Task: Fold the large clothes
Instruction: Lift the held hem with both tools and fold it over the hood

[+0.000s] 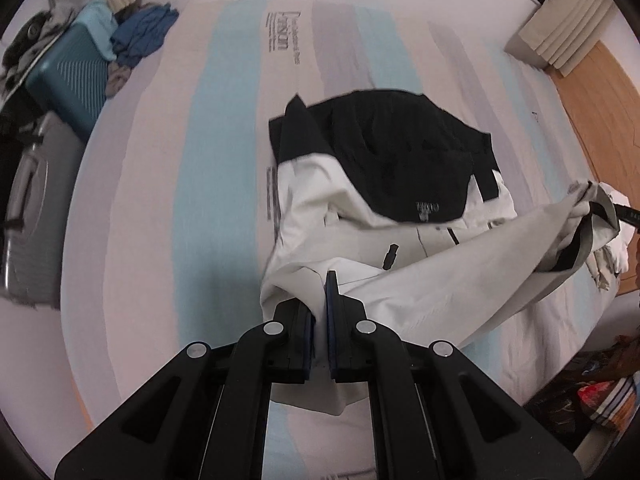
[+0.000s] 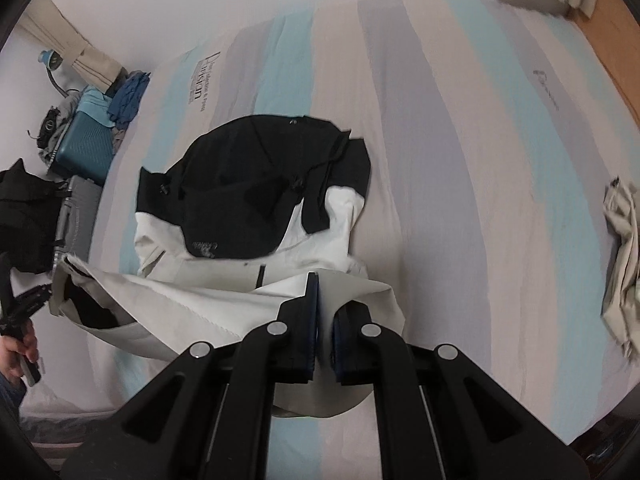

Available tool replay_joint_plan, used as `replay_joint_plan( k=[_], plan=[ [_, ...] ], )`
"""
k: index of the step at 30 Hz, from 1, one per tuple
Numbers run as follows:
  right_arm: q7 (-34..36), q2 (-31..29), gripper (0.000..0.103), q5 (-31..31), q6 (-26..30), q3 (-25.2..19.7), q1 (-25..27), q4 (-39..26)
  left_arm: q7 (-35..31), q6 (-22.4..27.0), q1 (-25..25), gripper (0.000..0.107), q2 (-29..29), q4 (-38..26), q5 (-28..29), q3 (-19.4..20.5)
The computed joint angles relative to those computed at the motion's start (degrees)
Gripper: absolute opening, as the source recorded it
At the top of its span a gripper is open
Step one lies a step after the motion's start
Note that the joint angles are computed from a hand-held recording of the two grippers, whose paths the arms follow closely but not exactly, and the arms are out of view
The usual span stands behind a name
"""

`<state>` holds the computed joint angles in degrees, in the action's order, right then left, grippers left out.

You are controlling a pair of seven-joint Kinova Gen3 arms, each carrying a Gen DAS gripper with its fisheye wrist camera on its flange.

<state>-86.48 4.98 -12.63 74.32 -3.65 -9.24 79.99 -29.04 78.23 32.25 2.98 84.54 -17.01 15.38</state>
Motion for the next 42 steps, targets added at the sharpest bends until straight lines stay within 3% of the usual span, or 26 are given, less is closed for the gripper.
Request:
replay_joint_plan(
  k=[12, 22, 32, 42],
  plan=[
    [-7.5, 11.5, 0.004, 9.3, -4.2, -0.8, -6.0, -11.0, -12.7, -6.0, -4.8, 0.004, 7.5, -2.9, -3.4, -5.5],
    [-10.1, 24.3, 0.004, 15.3, -1.9, 0.9, -10.3, -25.8, -22.5, -10.0, -9.2, 0.004, 16.1, -11.1, -2.9, -10.7],
    [-10.7, 35.9, 0.004, 19.2, 0.1, 3.2, -13.7, -37.5, -24.9, -13.8, -11.6, 0.005, 24.2, -14.1, -1.7, -14.7],
    [-13.8, 43.7, 0.004, 22.1, 0.3, 5.3, -15.9, -41.2, -23.9, -18.1, -11.7, 0.005, 30.6, -14.0, -1.8, -16.8]
  ],
)
